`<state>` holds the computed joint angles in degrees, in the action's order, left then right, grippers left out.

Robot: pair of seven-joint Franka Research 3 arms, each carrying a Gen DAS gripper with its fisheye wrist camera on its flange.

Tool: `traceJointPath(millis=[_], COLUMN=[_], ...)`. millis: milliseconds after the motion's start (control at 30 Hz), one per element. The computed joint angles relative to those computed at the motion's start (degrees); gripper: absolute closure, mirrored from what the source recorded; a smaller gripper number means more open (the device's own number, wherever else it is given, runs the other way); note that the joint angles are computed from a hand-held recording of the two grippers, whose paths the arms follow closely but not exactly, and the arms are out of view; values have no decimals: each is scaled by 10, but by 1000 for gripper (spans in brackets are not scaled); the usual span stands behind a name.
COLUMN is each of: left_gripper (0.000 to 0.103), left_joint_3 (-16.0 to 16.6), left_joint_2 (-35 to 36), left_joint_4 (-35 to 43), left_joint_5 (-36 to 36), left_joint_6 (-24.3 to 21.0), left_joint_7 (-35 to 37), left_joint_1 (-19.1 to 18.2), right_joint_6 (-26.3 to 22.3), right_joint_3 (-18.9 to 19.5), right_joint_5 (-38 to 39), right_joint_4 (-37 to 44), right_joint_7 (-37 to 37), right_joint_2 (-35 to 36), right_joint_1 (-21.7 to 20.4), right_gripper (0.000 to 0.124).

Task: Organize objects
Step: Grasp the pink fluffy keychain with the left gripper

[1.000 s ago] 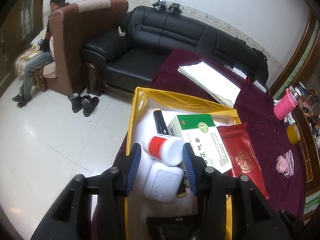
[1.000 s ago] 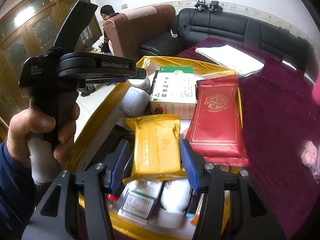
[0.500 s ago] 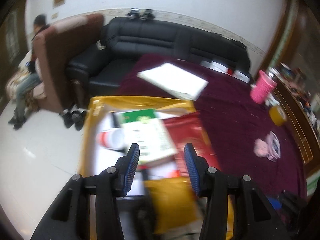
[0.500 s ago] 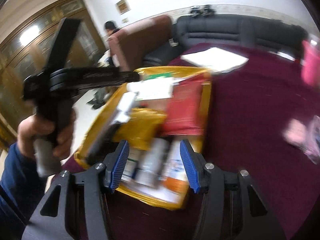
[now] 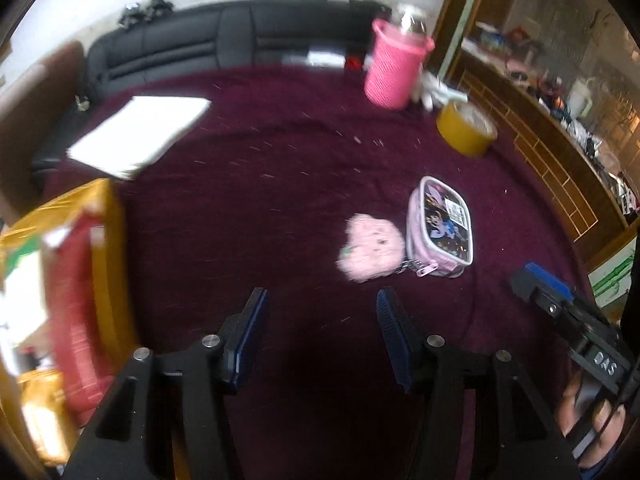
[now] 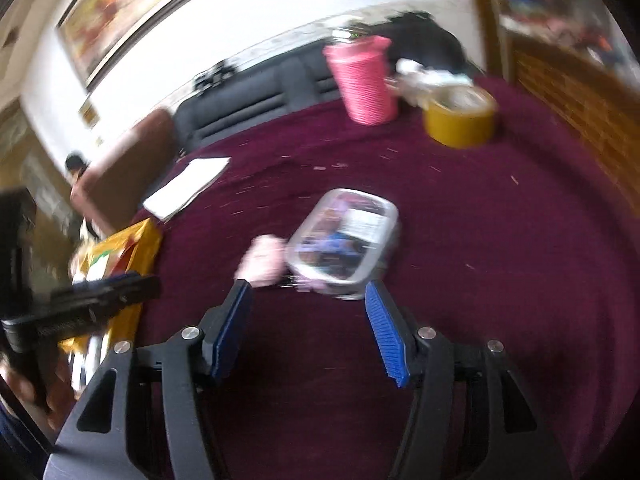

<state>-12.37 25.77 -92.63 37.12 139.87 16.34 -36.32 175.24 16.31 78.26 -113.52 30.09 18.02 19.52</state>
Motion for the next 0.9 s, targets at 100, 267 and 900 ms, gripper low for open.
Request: traceJointPath(millis=[100,267,900], left_gripper=[54,54,81], left_joint_3=[3,20,41], left_joint_2=[48,120,25], left_joint_4=[61,163,-9], left_joint_5=[-9,-24,34], left_joint_6=[-21,-69,7], left_joint_7=[15,47,-44], left_joint_1=[-5,-22,-53], right_joint_6=[-22,-58,-48], right_joint_3=[-8,-7,-45], right_joint_5=[11,84,61], right_joint_4=[10,13,10], right_joint_7=[7,-34,-2], right_joint_2=[15,3,12], right_joint_1=[-13,-35,-1], right_gripper=[67,66,66])
